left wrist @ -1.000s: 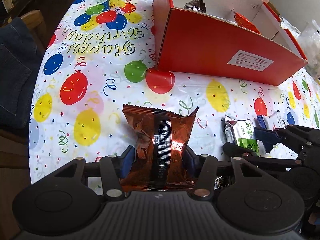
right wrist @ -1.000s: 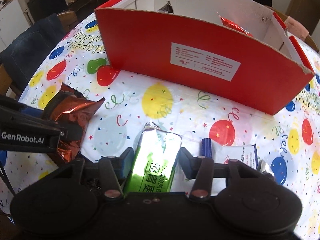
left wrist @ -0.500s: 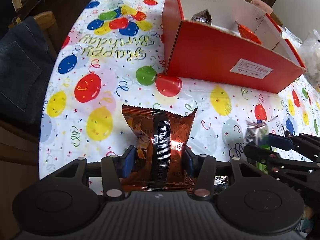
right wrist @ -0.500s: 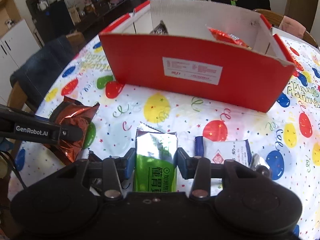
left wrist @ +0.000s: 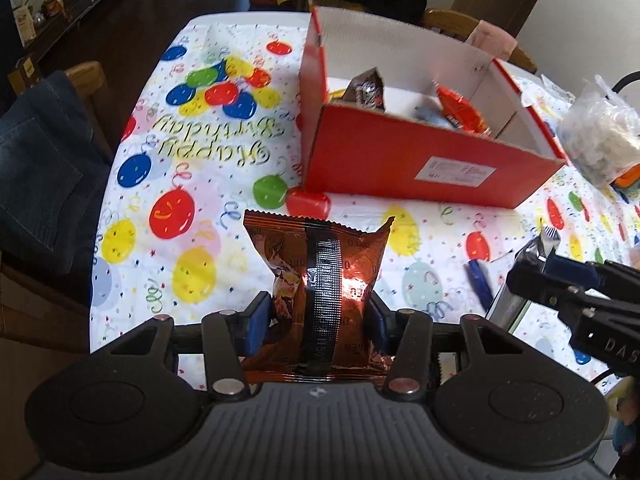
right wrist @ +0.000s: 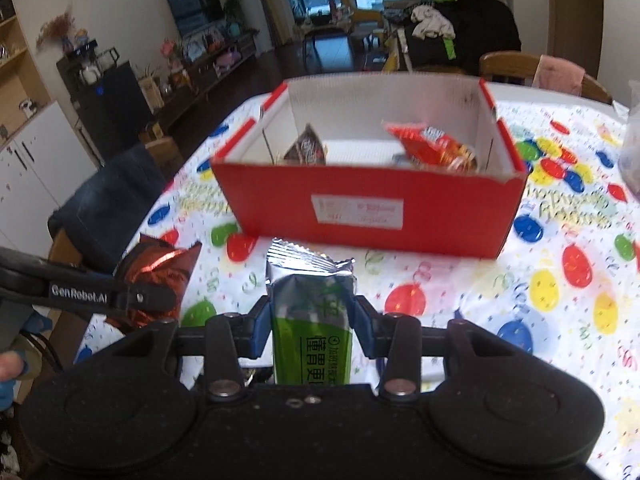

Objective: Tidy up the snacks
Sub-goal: 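Carry both packets into the red box and open both tools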

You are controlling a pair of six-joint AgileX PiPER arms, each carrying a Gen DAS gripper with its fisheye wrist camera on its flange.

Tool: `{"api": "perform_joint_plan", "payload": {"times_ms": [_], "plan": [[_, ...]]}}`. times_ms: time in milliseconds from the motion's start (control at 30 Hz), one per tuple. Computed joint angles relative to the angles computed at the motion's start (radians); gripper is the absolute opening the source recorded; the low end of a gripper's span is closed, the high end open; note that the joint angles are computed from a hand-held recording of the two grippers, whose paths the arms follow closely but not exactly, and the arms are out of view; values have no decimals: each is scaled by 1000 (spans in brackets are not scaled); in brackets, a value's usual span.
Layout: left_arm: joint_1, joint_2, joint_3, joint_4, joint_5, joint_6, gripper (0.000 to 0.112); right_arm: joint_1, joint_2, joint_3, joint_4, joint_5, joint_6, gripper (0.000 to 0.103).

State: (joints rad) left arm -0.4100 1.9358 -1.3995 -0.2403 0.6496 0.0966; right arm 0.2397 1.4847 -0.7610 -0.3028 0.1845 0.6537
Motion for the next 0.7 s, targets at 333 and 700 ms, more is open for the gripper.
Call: {"api": "perform_joint_plan", "payload": {"times_ms": [333,700], "plan": [[-4,1,-132,-35,67,23,49,-78,-44,-106,146,77,-198,41],[-45,99,-446,66,173,-40,49,-175,20,-319,186,97,-321,41]]}}
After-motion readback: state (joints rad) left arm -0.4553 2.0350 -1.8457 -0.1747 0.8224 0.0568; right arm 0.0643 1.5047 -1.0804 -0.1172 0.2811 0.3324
